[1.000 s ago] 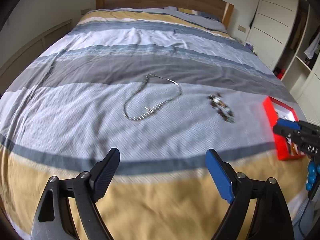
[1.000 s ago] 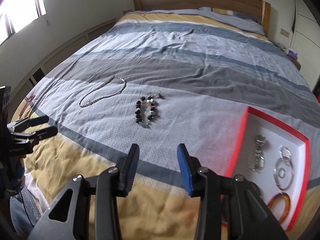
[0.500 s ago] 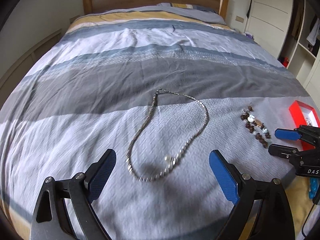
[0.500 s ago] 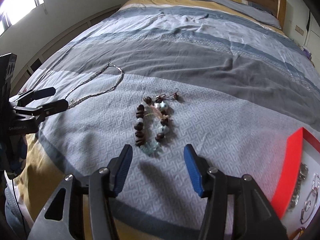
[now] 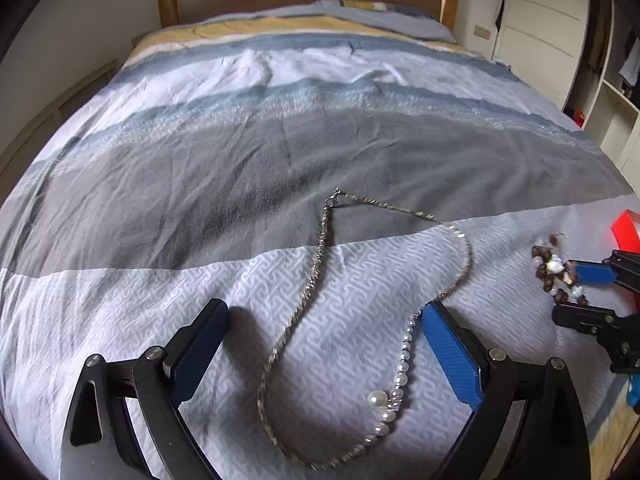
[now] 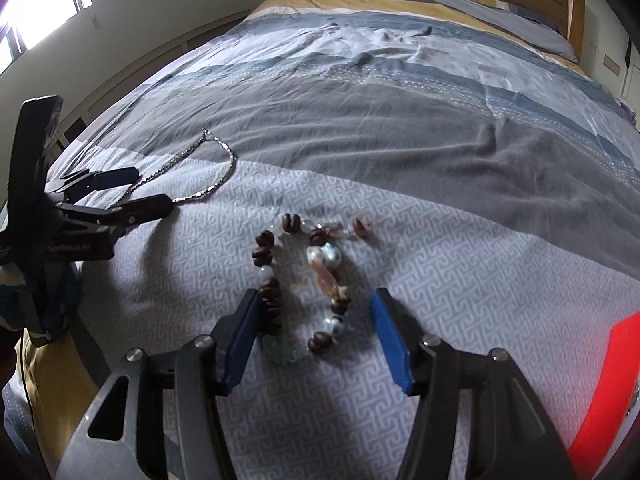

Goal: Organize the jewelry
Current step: 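Move the left tool to the necklace while the right tool approaches the beaded bracelet, then grasp the pearl necklace with the left tool while the right tool grasps the beaded bracelet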

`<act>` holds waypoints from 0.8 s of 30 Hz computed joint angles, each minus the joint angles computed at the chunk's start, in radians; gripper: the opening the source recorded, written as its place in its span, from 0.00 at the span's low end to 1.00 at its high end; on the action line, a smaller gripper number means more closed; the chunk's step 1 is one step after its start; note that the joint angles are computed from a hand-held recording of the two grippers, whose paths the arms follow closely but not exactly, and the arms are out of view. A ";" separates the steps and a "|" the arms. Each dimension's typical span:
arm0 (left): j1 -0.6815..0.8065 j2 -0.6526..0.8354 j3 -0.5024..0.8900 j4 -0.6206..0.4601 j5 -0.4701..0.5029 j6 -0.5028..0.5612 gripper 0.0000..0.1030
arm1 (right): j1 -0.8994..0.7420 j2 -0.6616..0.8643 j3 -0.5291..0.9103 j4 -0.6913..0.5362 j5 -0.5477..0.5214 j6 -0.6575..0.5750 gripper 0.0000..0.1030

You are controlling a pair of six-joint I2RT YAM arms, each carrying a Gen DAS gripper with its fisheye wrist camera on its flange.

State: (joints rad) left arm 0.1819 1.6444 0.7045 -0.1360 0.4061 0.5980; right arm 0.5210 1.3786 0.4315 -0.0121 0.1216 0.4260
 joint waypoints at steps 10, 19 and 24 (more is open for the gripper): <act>-0.041 -0.011 -0.045 0.062 -0.029 -0.026 0.77 | 0.034 0.035 -0.016 0.083 -0.010 0.028 0.29; 0.006 -0.017 -0.043 0.001 0.089 0.008 0.84 | 0.008 0.028 -0.053 0.144 -0.060 0.049 0.25; 0.011 -0.014 -0.041 -0.013 0.111 0.029 0.89 | -0.007 0.026 -0.065 0.166 -0.085 0.048 0.25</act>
